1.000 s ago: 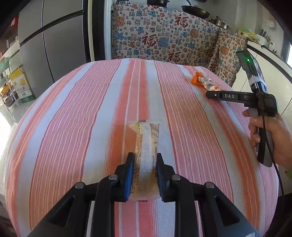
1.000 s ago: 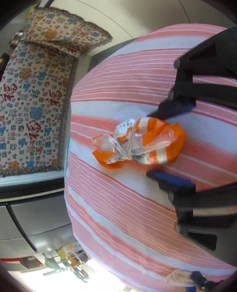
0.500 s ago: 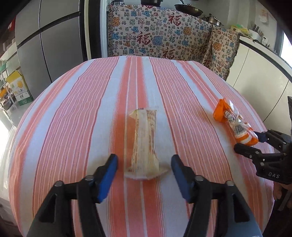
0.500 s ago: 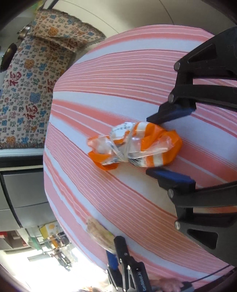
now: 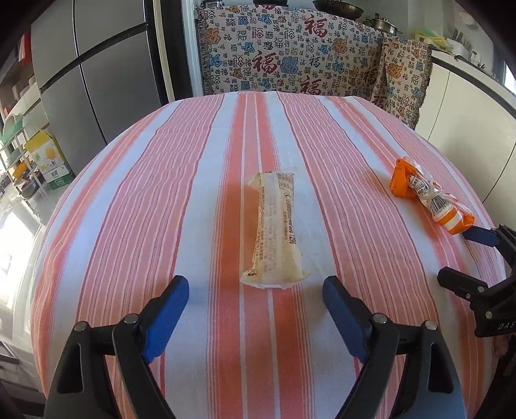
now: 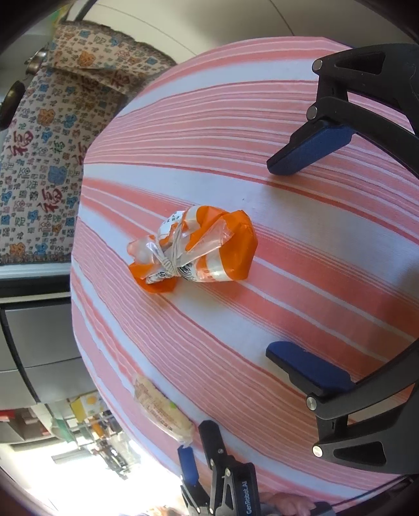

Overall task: Collect trash
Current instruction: 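Grasp the clear-wrapped bread stick with the left tool while the right tool grasps the orange-wrapped bottle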

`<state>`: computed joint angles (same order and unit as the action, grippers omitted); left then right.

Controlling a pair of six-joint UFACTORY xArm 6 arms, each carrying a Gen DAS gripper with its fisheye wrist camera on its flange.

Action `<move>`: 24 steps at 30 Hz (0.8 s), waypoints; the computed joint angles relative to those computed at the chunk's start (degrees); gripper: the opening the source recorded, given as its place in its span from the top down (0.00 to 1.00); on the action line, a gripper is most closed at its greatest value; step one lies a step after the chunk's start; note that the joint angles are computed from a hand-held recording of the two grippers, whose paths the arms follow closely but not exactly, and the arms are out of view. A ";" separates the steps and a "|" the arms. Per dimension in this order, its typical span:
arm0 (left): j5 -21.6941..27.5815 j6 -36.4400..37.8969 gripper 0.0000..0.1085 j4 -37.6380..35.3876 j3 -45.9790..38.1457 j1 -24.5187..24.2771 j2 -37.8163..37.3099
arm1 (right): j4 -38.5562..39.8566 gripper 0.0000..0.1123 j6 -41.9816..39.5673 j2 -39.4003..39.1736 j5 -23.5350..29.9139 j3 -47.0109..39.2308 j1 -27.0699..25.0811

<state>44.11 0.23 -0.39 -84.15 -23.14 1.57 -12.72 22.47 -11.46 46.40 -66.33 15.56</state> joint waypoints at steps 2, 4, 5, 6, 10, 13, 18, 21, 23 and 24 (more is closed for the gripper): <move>-0.04 -0.25 0.17 0.07 0.28 0.00 -0.18 | 0.08 0.09 -0.09 -0.07 -0.05 0.07 -0.03; -0.07 -0.60 0.16 0.49 0.26 -0.18 -0.10 | 0.08 0.09 -0.10 -0.04 -0.05 0.04 -0.04; -0.02 -0.69 0.15 0.58 0.17 -0.20 -0.02 | 0.08 0.09 -0.10 -0.04 -0.05 0.04 -0.04; 0.02 -0.68 0.15 0.54 0.10 -0.19 0.01 | 0.08 0.09 -0.10 -0.04 -0.05 0.04 -0.04; -0.07 -0.21 0.15 0.25 0.45 0.08 -0.27 | 0.11 0.09 -0.16 0.01 -0.02 -0.01 -0.05; -0.08 -0.18 0.15 0.25 0.46 0.09 -0.27 | 0.10 0.09 -0.16 -0.02 -0.01 0.00 -0.06; -0.12 -0.10 0.15 0.17 0.52 0.12 -0.29 | -0.16 0.09 -0.04 0.13 0.15 -0.17 -0.06; -0.15 -0.07 0.15 0.17 0.48 0.13 -0.22 | -0.24 0.09 0.10 -0.14 0.05 0.21 0.08; -0.15 -0.04 0.15 0.11 0.56 0.14 -0.30 | -0.21 0.09 0.05 -0.16 0.06 0.20 0.04; -0.17 0.00 0.15 0.08 0.60 0.15 -0.32 | -0.23 0.09 0.05 -0.11 0.12 0.16 0.05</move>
